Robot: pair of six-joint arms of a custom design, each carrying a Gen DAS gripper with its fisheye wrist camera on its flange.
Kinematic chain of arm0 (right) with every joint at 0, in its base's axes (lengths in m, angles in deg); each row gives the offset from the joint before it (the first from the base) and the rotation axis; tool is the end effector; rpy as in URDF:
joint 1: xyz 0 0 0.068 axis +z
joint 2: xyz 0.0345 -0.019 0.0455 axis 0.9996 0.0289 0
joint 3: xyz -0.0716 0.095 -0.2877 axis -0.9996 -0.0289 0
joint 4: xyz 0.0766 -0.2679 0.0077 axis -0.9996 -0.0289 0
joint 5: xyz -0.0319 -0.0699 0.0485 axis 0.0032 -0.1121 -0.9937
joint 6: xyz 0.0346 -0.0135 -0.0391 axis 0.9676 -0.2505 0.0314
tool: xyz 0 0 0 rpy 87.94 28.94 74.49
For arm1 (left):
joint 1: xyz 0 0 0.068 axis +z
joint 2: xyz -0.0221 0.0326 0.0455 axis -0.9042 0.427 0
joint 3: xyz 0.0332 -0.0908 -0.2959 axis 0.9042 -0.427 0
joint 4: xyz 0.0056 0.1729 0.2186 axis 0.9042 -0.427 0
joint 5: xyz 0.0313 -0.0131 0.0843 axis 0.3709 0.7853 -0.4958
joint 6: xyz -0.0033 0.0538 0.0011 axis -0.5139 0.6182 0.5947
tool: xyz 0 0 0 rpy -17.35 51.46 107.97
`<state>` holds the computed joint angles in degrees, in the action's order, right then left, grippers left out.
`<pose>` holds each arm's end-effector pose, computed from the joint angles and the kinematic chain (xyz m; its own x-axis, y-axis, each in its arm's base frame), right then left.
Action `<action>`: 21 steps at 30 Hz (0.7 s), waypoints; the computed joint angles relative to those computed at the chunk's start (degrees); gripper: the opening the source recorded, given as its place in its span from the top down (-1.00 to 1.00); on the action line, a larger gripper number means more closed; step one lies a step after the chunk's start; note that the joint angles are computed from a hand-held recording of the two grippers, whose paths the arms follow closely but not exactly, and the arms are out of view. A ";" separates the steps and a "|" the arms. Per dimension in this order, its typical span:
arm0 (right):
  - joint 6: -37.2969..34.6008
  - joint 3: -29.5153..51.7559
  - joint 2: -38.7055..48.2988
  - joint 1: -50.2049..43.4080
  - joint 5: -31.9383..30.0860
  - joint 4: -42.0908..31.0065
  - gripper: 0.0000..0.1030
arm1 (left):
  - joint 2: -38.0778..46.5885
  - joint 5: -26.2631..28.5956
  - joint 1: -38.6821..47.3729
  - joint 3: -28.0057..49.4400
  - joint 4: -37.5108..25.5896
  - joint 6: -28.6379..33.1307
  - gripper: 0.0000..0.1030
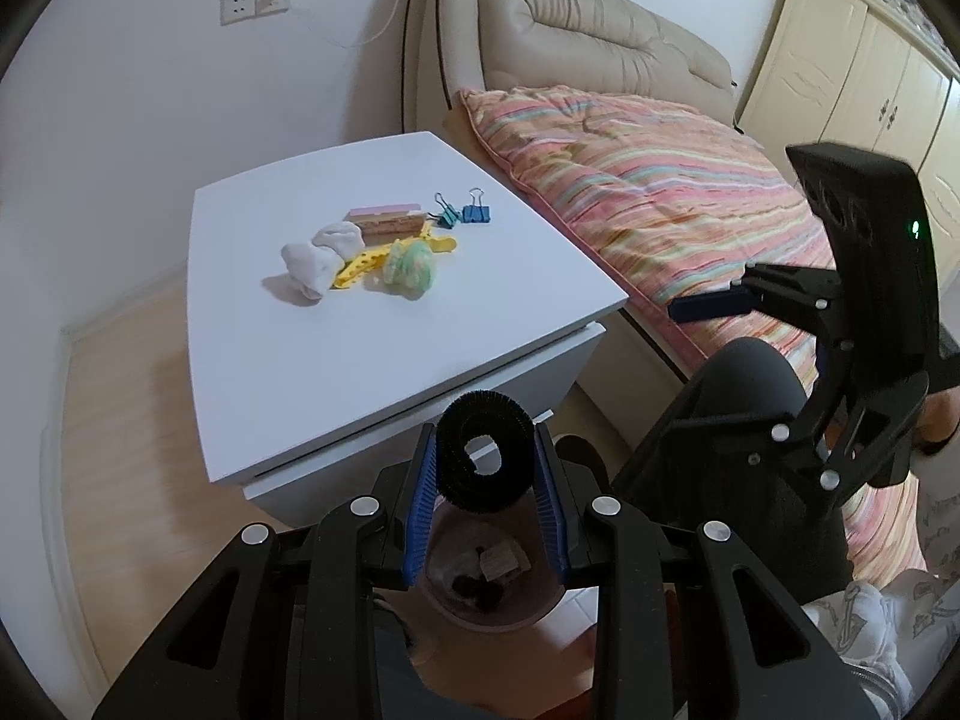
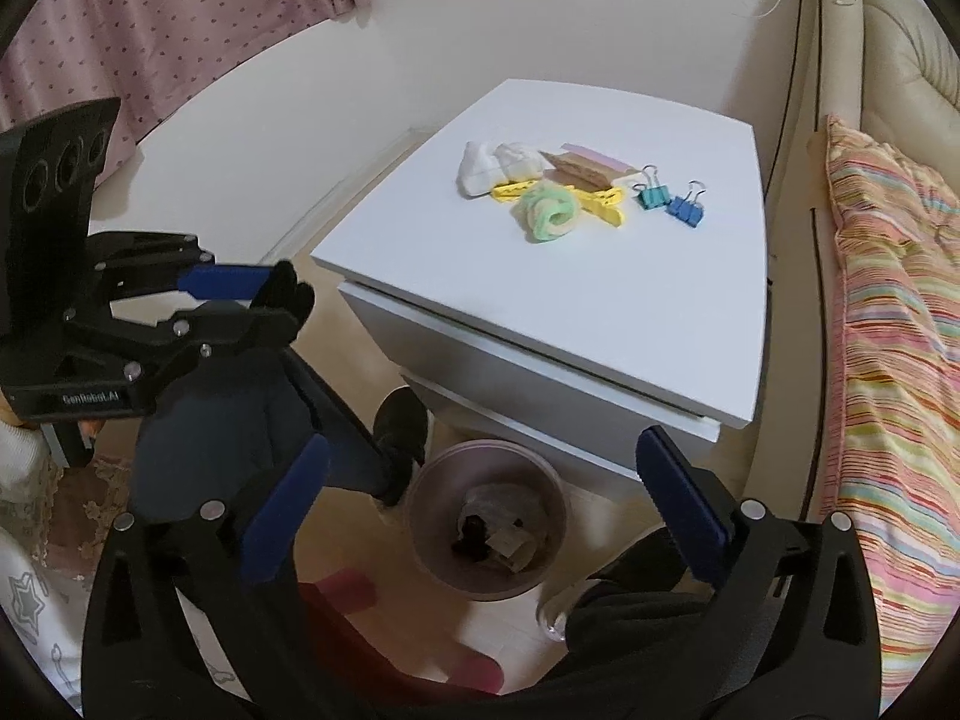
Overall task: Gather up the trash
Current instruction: 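Carry both items over the wastebasket and open both grippers to drop them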
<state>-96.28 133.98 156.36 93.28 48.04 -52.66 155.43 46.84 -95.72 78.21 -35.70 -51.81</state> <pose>0.2824 0.0399 0.2215 -0.6967 -0.4994 -0.5150 -0.6560 0.7340 0.1757 0.2345 -0.1409 0.2173 -0.7813 0.2021 -0.5905 0.3457 0.9279 -0.1398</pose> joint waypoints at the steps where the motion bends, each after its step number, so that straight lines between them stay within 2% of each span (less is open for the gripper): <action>1: 0.00 0.03 -0.25 -0.17 0.20 0.04 -0.94 | 0.15 -0.05 -0.26 0.03 0.06 -0.01 0.41; 16: 0.56 1.57 -0.43 -5.54 -0.38 -0.15 -0.94 | 2.04 -0.25 -3.23 1.00 0.46 -0.02 0.41; 21: 0.74 1.83 -0.22 -5.83 -1.02 -0.38 -0.94 | 2.67 0.86 -3.42 1.13 0.57 0.01 0.31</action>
<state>-95.54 135.82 156.15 87.45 47.02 -53.04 158.10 47.71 -99.14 79.35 -35.13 -51.80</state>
